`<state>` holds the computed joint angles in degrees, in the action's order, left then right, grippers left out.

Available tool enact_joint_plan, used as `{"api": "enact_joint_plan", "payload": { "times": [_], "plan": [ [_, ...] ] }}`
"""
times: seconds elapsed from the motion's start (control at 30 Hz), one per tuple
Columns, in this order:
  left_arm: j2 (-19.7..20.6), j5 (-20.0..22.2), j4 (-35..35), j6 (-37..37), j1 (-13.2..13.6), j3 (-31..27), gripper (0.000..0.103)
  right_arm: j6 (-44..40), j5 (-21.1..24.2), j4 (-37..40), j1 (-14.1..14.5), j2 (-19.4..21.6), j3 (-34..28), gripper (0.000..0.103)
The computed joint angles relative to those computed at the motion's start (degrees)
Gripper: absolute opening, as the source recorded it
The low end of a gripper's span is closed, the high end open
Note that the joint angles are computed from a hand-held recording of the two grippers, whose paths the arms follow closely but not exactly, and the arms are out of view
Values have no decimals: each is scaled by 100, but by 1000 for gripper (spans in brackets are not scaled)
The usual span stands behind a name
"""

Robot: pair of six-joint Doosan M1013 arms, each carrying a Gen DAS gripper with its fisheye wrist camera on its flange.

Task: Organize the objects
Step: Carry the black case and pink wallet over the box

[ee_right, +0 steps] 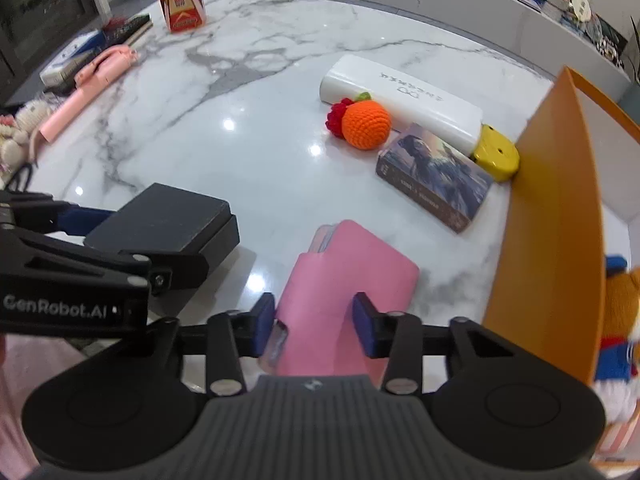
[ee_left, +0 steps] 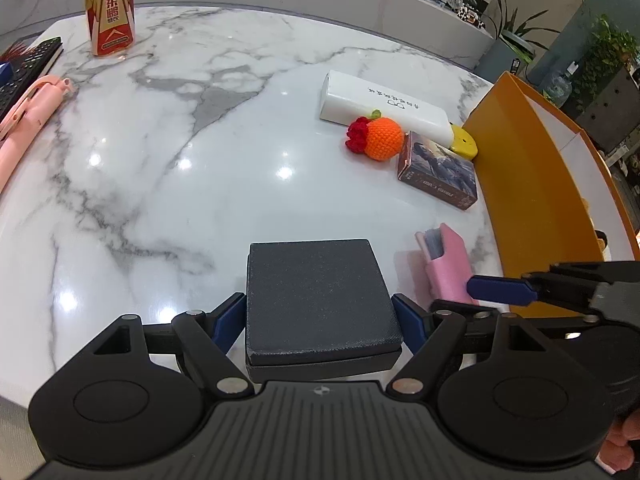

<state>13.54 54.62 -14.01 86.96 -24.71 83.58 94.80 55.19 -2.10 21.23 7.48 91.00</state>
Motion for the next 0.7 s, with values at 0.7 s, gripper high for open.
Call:
{"api": "enact_joint_plan", "payload": {
  "times": [0.7],
  "plan": [
    [-250, 119, -1161, 353, -325, 484, 90, -237, 26, 1956, -941, -1009, 834, 24]
  ]
}}
